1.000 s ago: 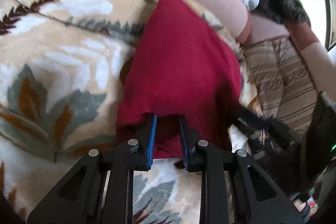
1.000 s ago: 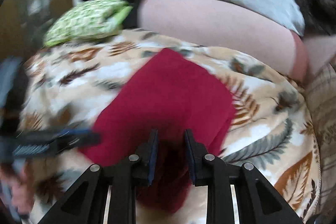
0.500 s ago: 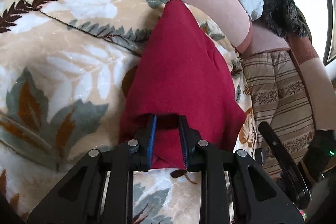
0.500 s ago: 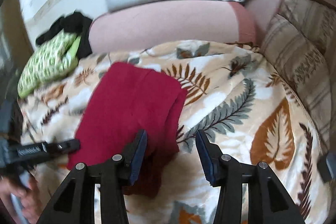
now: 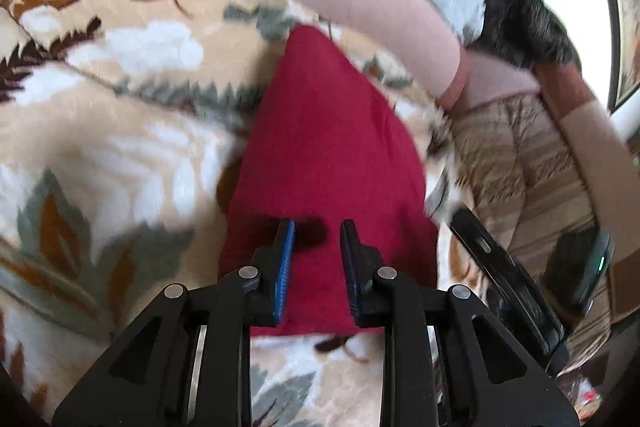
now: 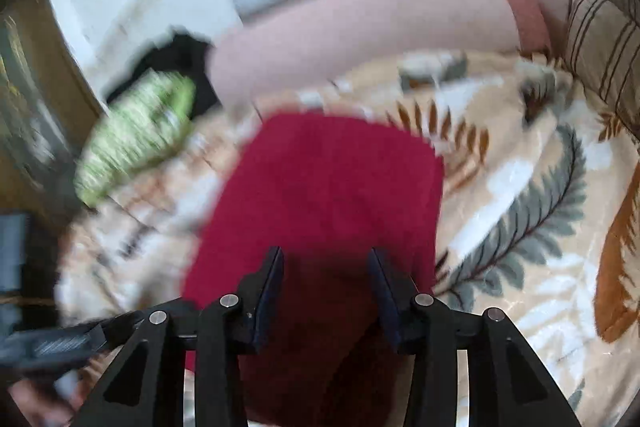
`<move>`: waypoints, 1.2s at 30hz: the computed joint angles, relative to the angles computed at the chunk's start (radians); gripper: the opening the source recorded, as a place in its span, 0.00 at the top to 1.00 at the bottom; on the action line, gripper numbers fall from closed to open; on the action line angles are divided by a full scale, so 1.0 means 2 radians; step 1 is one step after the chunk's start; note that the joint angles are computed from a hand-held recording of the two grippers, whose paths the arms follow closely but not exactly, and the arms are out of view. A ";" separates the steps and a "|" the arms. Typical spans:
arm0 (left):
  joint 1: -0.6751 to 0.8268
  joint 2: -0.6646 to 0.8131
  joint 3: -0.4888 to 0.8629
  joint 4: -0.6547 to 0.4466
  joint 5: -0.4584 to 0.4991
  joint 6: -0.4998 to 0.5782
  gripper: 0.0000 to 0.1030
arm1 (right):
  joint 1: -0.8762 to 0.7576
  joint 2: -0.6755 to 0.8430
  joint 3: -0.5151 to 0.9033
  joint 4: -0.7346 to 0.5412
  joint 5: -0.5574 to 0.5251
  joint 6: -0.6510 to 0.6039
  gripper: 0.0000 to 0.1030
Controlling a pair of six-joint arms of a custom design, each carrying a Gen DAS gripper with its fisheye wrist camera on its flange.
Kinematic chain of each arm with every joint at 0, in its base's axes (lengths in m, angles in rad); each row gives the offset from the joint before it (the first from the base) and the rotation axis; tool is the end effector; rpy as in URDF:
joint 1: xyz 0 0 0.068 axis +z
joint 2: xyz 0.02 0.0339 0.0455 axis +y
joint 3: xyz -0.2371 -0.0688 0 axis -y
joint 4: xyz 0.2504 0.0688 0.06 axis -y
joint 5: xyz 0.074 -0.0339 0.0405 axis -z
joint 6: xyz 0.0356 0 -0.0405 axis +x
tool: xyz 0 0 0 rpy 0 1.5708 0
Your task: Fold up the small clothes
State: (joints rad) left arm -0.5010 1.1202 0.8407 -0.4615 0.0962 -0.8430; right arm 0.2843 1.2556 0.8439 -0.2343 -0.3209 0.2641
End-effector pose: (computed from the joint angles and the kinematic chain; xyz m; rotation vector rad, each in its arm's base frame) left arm 0.2218 -0.1253 0.2417 -0.3644 2.4146 -0.7614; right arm 0.2714 0.0910 0.2288 -0.2043 2.2486 0.6544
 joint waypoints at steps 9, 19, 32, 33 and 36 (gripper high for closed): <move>0.072 0.087 -0.003 0.068 0.087 0.041 0.35 | -0.069 0.029 -0.027 0.053 -0.071 -0.005 0.19; 0.088 0.105 -0.033 0.126 0.161 0.007 0.27 | -0.062 0.204 0.061 0.053 -0.144 -0.016 0.19; 0.081 0.057 -0.015 0.072 0.133 0.006 0.59 | -0.050 0.168 0.073 0.024 -0.170 0.039 0.64; 0.084 0.039 -0.012 0.057 0.132 0.009 0.59 | -0.050 0.151 0.059 0.046 -0.191 0.065 0.64; 0.094 -0.029 0.003 -0.022 0.109 0.037 0.59 | -0.036 0.118 0.039 0.071 -0.214 0.099 0.64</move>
